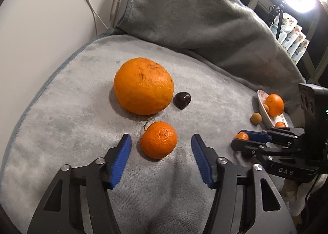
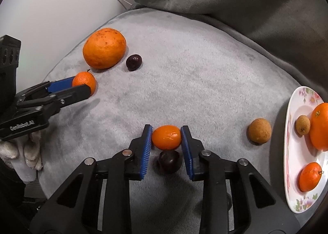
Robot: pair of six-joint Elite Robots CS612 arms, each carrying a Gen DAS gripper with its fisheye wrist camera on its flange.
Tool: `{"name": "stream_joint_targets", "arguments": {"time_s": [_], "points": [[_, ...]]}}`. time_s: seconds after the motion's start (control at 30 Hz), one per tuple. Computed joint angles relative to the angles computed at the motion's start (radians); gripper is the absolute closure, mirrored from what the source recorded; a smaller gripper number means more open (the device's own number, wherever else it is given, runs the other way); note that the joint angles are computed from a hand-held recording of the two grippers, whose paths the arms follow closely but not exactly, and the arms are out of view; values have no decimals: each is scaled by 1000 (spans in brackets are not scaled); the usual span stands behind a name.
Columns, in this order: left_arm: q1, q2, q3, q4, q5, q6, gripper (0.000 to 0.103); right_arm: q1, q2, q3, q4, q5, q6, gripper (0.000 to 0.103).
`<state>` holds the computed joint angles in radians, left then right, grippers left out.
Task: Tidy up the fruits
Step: 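Grasp a mandarin with the left tool while the right tool carries the kumquat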
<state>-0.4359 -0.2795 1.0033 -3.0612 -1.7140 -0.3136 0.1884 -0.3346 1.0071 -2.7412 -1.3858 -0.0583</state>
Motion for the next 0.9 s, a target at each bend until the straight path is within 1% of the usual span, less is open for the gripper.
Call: {"name": "stream_joint_targets", "arguments": {"time_s": [0.1,0.13,0.17,0.3,0.6,0.9], "points": [[0,3,-6,10,6,-3,60,-2,-1,7,-14,7,8,74],[0,3,-7,11,9,-7,66,-2,-2,9,-19,8,10,74],[1,4,-9,19,8,-11,69,-3,-2,11,-24,10,13,74],[1,4,-8,14,8,-12,69,-6,-6,22,-47,16,27,74],[-1,-14,19,-23,18,-17,70,-12,-26,64,-124,20,50,74],[-11,-29,33,-55,3,4,70,-25,-71,153,-246,17,95,74]]}}
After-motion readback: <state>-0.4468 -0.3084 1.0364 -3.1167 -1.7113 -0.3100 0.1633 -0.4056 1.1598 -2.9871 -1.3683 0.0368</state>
